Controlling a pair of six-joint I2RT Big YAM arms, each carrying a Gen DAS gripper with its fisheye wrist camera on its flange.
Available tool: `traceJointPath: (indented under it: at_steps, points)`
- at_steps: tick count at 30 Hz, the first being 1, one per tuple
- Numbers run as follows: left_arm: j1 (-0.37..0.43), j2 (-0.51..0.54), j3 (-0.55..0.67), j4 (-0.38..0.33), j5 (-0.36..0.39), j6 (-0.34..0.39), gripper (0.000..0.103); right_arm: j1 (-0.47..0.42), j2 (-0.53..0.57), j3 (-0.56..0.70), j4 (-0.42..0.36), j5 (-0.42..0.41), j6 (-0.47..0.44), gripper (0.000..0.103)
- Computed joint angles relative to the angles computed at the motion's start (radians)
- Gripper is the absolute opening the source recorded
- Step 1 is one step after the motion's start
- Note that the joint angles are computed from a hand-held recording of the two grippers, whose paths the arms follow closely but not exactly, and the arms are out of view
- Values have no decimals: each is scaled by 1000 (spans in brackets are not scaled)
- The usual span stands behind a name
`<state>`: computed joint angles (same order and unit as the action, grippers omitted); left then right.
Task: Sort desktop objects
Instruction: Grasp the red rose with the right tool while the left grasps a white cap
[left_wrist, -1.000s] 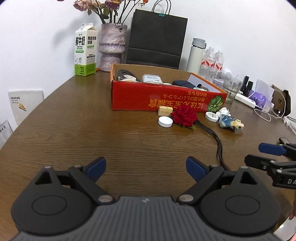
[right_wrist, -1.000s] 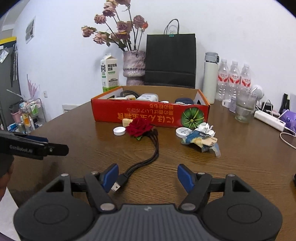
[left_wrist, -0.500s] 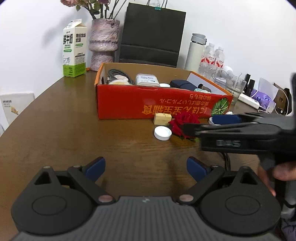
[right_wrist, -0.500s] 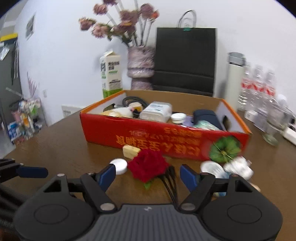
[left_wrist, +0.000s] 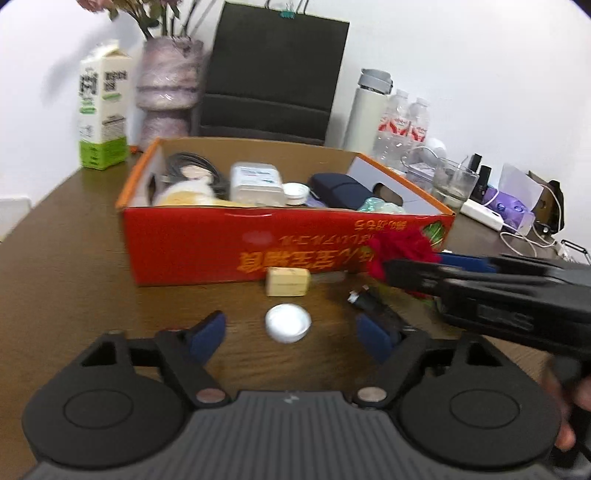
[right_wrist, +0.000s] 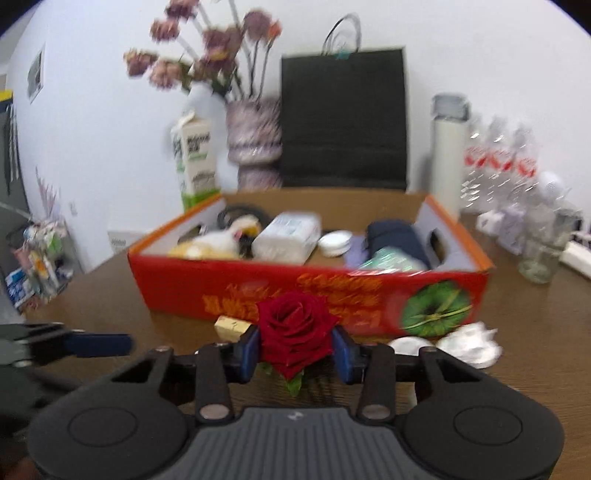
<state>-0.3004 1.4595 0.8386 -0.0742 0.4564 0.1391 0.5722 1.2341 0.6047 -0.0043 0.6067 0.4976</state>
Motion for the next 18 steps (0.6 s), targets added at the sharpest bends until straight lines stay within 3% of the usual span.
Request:
traceJointPath:
  at_steps: [2,5,7,12,15,17,18]
  points:
    - [-16,15,16,1,-14,-13,69,16,-52,-27,-11,21,12,40]
    - [-27,31,32,-2,-21,-15,50,47,-109,-53,-38,57,24,40]
    - [-31,42,47,-38,-20,-17,24,68,-131,-63,-50,78,38,40]
    - [-30,39,43,-53,-16,-8,10,100,-146,-74,-62,95,69,40]
    - [-22,23,23,-25,-13,-26,11,110,-148,-76,-65,97,72,40]
    - [-19,13,2,30,-30,-63,29,118,-154,-81,-64,100,74,40]
    - [-21,14,5,29,-48,-64,51,120,-158,-83,-64,102,76,40]
